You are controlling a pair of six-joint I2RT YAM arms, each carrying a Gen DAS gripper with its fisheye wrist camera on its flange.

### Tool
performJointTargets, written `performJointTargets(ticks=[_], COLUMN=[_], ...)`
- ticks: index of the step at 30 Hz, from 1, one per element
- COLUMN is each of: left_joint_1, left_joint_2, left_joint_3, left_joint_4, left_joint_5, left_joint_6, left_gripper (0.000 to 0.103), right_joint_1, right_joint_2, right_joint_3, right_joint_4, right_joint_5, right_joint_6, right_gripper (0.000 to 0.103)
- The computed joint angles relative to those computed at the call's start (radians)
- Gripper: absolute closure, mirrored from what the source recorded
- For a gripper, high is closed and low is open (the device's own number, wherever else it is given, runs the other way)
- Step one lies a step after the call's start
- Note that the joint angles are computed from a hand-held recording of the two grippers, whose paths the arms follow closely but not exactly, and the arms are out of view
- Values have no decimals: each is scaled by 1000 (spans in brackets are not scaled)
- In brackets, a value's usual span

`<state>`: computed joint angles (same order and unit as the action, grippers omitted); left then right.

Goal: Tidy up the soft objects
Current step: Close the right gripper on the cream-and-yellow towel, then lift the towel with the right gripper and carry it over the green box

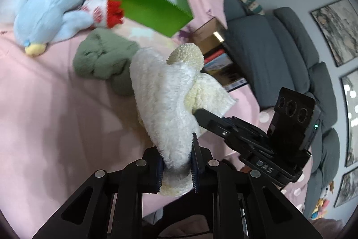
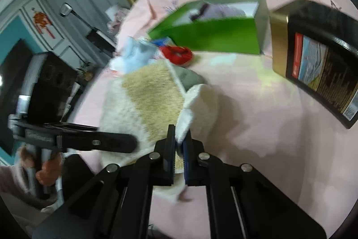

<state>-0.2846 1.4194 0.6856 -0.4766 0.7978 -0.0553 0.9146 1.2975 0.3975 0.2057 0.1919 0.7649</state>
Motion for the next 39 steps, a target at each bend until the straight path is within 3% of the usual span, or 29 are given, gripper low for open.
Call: performJointTargets(ticks=[7,18,29,39], left_joint_1=[6,17,8,-6], left_joint_2=[-162,-242,-80,109], left_joint_3=[38,241,569,802], left_joint_4=[-62,-143,-180,-178], left_joint_5=[23,-68,-160,-240], left_joint_6=[3,19,2,-17], left_gripper=[84,84,84,84], right_joint_1=[97,83,-57,-218], right_joint_2=[-197,-228,-127,2], right_joint_3=[57,260,506,671], right_joint_4=[-165,-251,-261,-258], right_joint_5=[145,256,207,100], right_joint_6=[-38,-243,-457,-521], right_gripper=[98,98,98,98])
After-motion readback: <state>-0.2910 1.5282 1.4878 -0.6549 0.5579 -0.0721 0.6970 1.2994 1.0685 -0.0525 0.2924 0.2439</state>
